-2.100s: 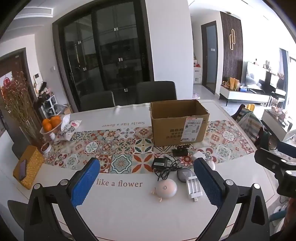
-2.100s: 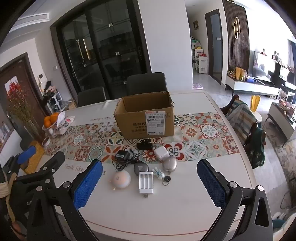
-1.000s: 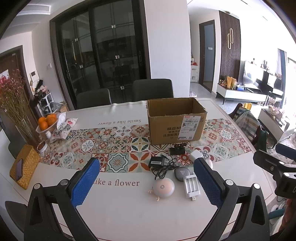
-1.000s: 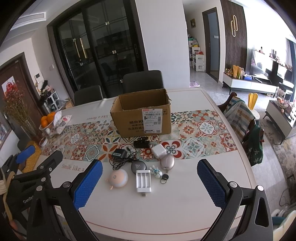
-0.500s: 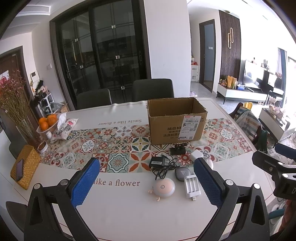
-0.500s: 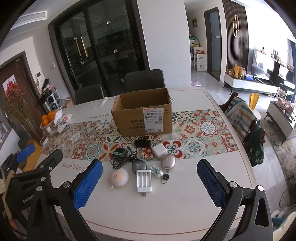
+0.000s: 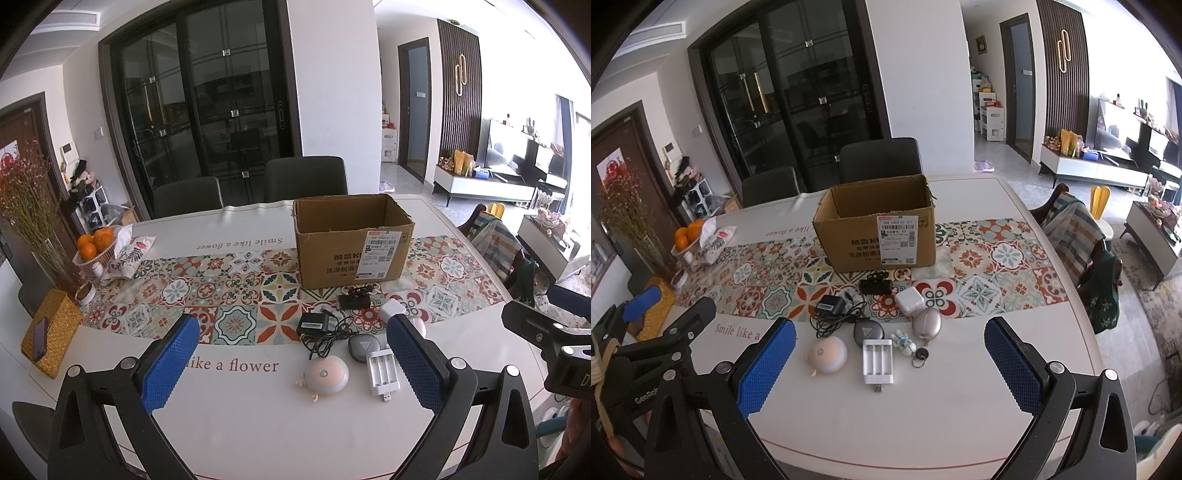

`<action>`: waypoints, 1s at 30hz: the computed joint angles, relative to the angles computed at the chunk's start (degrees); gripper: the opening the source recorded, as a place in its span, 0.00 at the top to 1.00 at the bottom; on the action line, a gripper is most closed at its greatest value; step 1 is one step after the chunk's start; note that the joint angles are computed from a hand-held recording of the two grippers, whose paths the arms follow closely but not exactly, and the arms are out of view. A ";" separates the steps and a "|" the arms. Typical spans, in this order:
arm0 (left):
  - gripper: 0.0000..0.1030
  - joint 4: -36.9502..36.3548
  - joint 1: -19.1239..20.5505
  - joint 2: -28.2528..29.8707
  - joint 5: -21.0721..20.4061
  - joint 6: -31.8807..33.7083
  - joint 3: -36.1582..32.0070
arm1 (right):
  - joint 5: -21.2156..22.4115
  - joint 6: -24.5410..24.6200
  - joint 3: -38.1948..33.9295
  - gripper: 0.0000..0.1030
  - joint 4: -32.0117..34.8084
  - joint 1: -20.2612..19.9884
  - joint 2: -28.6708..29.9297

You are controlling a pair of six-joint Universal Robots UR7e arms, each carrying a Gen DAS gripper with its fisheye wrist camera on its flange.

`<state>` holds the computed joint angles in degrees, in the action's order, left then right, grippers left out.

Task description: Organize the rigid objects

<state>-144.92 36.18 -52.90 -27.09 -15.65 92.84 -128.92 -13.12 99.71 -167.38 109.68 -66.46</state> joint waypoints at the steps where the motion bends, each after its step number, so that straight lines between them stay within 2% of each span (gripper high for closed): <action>1: 0.00 -0.12 0.08 0.03 0.02 0.09 0.04 | -0.01 0.03 -0.11 0.01 0.22 0.05 -0.04; 21: 0.00 0.80 0.28 0.51 -0.19 -0.59 -0.51 | -0.08 0.26 -0.13 0.01 0.50 -0.04 0.10; 30: 0.00 6.26 1.98 0.94 -1.96 -4.71 -1.42 | -0.30 1.58 0.66 0.01 2.03 -0.55 0.62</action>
